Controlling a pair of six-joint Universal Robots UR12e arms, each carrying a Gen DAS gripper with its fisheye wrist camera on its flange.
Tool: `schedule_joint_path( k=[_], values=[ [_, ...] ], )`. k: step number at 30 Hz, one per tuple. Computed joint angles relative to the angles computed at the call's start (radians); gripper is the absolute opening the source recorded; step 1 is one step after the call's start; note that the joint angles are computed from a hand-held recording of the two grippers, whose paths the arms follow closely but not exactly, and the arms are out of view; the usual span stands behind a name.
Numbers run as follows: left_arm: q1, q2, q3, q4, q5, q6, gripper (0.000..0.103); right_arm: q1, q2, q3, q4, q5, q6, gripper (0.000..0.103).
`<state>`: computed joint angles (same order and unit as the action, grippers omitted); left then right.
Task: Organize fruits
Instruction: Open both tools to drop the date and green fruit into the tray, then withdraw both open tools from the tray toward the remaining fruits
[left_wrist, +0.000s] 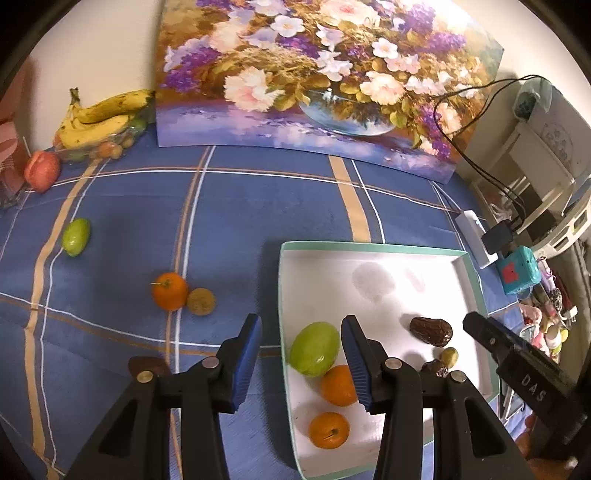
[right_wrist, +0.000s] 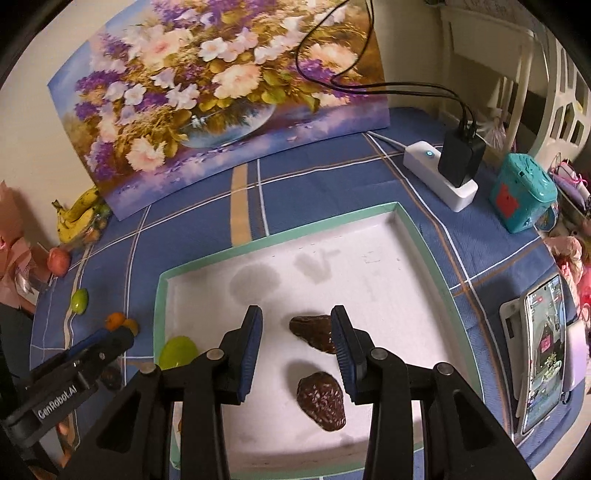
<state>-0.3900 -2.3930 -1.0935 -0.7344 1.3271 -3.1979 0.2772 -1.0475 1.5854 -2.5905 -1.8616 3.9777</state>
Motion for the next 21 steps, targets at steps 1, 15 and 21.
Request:
schedule_joint_path(
  k=[1, 15, 21],
  values=[
    [0.002, 0.004, -0.006, 0.005, 0.001, -0.002, 0.049, 0.002, 0.000, -0.001, 0.002, -0.001, -0.001, 0.039],
    [0.014, 0.040, -0.068, 0.044, 0.018, -0.015, 0.055, 0.027, 0.000, -0.010, 0.037, -0.002, -0.017, 0.039],
    [0.014, 0.032, -0.058, 0.022, 0.055, -0.046, 0.084, 0.025, 0.005, -0.017, 0.059, 0.006, -0.013, 0.052]
  ],
)
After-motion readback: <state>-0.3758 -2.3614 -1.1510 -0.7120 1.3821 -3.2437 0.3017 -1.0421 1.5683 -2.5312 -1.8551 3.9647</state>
